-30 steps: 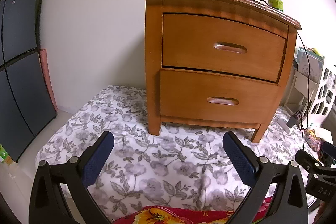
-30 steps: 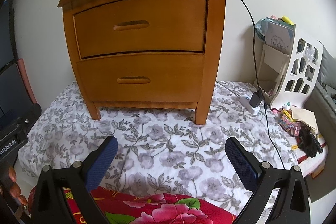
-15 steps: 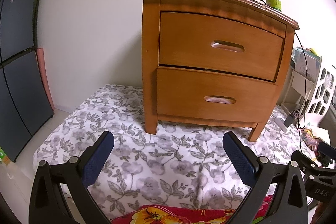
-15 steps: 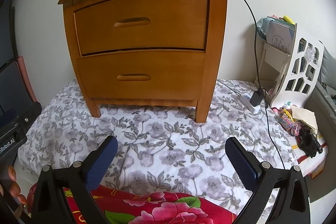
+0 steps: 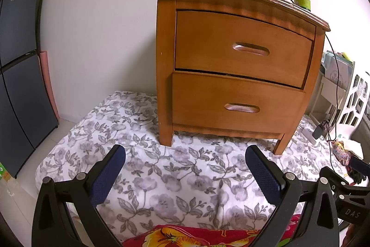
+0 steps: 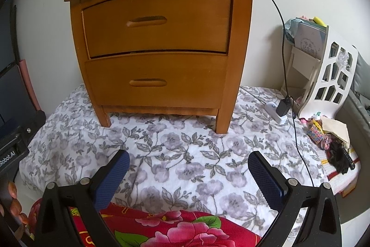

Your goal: Take underwear out of drawer

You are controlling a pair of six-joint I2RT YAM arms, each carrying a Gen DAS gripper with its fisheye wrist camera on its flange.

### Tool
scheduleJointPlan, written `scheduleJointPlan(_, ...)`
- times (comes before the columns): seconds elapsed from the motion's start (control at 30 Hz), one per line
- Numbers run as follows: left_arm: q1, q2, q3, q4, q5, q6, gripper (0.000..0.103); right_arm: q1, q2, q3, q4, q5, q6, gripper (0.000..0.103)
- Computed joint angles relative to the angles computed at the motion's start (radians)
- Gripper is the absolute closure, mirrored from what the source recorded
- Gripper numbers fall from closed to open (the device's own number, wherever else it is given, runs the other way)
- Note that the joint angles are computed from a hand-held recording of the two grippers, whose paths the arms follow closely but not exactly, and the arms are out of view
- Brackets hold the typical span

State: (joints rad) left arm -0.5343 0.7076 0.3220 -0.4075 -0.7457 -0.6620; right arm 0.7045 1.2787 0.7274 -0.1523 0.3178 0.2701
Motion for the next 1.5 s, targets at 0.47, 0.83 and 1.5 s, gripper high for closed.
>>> scheduleJointPlan(0.47,0.066,0.056,-0.003,0.064,0.074,0.041,0.000,-0.009,0.015,-0.002,0.002,-0.017,-0.010,0.000)
scheduleJointPlan(0.83,0.330,0.341,0.234,0.241,0.339,0.324,0.000,-0.059,0.039,-0.005,0.016,-0.052,-0.029,0.000)
scheduleJointPlan(1.5,0.413,1.007,0.930,0.051,0.526,0.658,0.000,-0.112,0.187,0.032,0.052,-0.163,-0.057,0.000)
